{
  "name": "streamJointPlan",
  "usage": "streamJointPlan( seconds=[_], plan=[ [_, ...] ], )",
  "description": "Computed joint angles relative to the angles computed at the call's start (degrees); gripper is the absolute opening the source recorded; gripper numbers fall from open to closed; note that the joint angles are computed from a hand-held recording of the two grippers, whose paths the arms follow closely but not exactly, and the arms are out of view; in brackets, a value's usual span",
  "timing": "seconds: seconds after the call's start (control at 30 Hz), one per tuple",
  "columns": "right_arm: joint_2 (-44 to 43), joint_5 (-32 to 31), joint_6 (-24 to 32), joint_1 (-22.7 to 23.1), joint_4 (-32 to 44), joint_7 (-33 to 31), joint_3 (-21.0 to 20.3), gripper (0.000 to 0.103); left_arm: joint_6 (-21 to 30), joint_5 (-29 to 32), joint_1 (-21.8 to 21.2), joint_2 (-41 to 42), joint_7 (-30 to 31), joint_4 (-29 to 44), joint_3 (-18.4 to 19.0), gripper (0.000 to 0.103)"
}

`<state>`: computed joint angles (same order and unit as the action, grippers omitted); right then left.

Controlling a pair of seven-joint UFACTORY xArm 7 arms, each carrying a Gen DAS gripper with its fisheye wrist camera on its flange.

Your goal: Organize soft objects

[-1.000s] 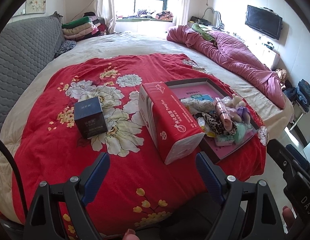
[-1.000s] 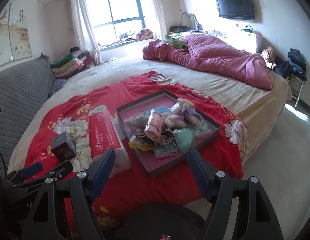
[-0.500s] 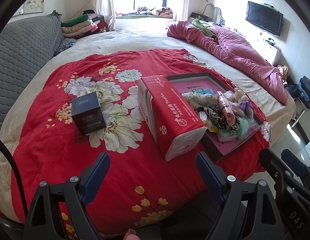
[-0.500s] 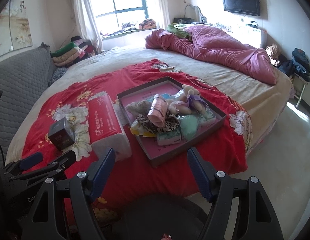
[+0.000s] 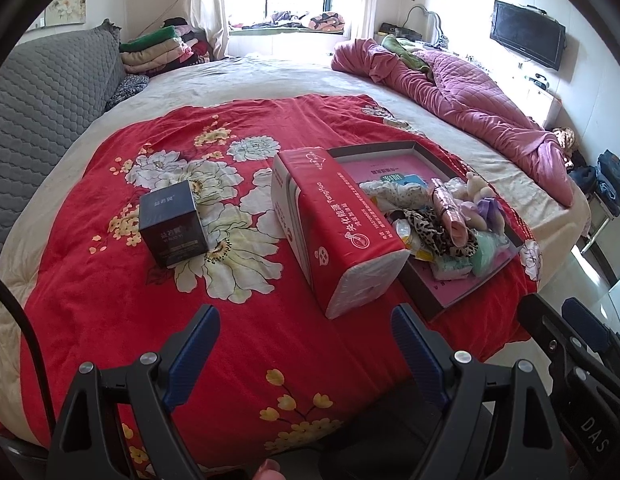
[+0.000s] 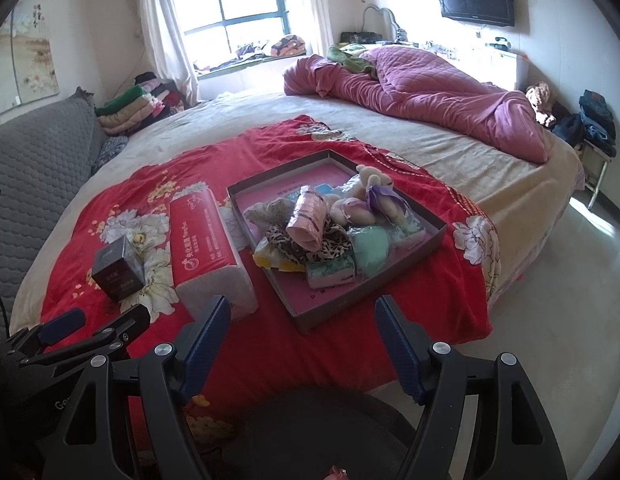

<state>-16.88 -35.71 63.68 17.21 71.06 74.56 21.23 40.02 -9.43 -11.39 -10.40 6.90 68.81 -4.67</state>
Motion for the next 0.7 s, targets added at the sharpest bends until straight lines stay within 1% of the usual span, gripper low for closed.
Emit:
streamJointPlan(
  seconds=[0.7],
  plan=[
    [0.29,-0.19,0.20,0.47,0.36,0.36,0.10,0.076,0.10,0.08,0.01,-0.20,-0.38,-0.19,0.10,0.087]
  ],
)
